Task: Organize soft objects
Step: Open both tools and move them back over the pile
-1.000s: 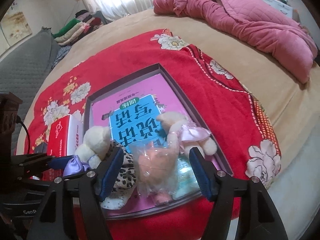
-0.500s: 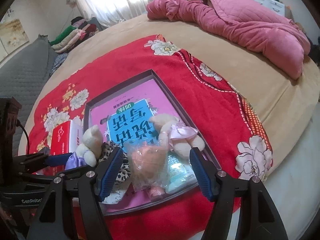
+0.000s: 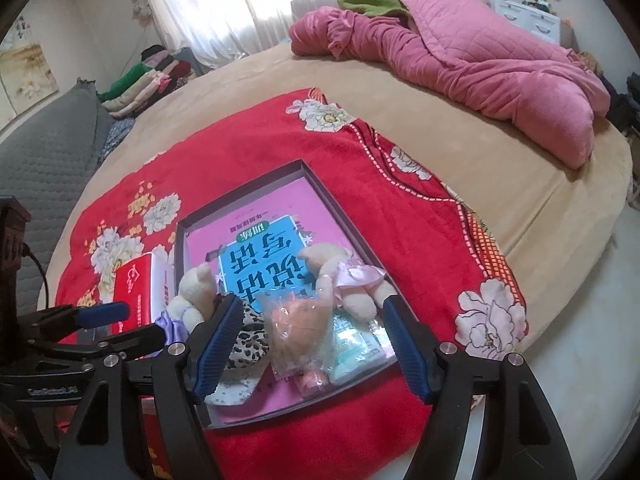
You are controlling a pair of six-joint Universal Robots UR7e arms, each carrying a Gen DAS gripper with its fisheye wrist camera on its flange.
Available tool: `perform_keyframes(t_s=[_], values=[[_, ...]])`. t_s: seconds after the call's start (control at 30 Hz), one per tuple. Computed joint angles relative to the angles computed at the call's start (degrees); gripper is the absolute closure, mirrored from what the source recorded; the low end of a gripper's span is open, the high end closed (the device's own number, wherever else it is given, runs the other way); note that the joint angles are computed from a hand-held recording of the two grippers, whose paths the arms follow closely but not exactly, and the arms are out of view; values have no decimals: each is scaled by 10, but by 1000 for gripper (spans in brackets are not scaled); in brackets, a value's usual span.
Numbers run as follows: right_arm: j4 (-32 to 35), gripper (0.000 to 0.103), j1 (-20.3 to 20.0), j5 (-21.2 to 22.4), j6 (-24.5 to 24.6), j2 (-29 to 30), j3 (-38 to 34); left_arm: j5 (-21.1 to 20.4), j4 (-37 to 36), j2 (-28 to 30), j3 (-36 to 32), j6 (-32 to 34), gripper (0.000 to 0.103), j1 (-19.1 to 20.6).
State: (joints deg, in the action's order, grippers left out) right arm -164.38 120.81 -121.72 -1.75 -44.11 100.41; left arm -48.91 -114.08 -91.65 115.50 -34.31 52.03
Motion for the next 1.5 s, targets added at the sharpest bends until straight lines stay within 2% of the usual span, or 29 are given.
perform_keyframes(t_s=[0.2,0.53,0.77,1.07,1.2,1.5], values=[[-3,29,12,-20,0,-6,5,16,21,-17,3,-15,20,-21],[-21,27,36,-20,2,-22,23,46,89,-62,12,-64,20,-61],[-25,27,67,-21,-11,-23,18,63,150,-105,18,-111,20,-88],[-22,26,113,-4,-36,-8,0,85,243,-167,21,-182,20,-128],[-20,26,131,5,-42,3,-6,93,305,-202,18,-231,20,-145],[18,26,165,24,-63,49,-36,112,529,-301,-11,-406,20,-171]])
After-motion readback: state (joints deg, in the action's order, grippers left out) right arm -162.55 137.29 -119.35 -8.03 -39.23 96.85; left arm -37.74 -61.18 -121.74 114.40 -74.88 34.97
